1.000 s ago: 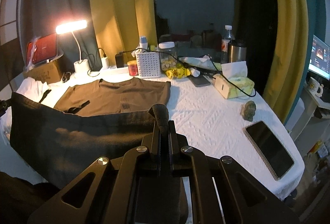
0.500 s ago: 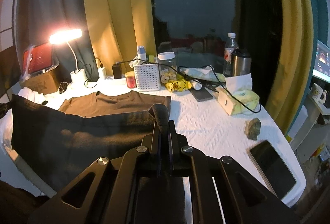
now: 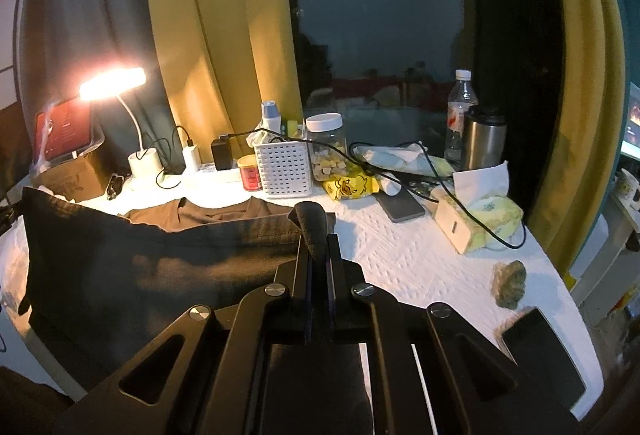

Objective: Fold small clothes
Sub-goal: 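Carry the held hem over the shirt body to the collar with both grippers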

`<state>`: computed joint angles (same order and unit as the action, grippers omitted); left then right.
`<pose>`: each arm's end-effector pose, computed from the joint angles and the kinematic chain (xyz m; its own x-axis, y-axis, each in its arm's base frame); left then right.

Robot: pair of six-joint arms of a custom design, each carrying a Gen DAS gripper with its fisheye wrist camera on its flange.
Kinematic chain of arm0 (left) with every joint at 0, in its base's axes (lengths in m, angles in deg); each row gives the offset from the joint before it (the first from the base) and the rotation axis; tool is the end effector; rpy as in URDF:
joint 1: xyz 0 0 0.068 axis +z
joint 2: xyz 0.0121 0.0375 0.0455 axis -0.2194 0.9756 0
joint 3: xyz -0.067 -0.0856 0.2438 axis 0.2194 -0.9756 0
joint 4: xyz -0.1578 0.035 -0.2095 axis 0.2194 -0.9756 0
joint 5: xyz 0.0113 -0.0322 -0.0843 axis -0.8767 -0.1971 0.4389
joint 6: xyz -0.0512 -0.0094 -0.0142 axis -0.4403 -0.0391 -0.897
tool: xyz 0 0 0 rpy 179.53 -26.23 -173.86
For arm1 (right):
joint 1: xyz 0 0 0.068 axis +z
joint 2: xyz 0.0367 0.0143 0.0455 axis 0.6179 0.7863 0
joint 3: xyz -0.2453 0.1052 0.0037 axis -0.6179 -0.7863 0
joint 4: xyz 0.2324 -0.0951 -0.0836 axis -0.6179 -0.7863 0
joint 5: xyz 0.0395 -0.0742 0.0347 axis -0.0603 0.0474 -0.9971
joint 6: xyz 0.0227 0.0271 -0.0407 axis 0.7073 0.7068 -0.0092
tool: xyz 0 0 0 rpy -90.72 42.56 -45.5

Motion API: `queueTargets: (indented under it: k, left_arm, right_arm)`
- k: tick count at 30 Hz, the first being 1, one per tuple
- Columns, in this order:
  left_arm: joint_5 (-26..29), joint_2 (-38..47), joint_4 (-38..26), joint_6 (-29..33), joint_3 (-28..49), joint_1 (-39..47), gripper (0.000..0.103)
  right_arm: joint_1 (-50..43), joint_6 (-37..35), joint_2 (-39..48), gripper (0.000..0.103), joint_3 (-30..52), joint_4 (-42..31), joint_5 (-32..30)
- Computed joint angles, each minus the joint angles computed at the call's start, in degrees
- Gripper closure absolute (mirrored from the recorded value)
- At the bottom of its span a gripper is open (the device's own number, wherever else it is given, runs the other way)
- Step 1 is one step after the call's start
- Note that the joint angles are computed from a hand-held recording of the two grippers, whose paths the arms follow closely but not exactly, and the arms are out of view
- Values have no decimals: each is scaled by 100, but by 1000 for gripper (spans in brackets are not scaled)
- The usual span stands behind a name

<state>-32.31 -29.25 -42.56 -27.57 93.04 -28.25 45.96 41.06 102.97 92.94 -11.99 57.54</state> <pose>0.1652 -0.0245 0.2124 -0.4432 -0.1883 -0.8764 -0.4287 0.9032 0.0227 0.3940 0.0695 0.1924 -0.3388 -0.2161 -0.9157 -0.5789 0.8151 0.0218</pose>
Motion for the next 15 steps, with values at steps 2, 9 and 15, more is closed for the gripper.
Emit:
queueTargets:
  k: [2,9,15]
  left_arm:
    - [173,215,276,111,15,193,101]
    - [766,936,1016,432,126,849,101]
    - [1209,1536,1529,812,309,1340,101]
  right_arm:
    - [55,11,200,97,285,-91,49]
    - [196,97,783,97,1185,-400,144]
    - [367,206,1329,97,1977,-623,211]
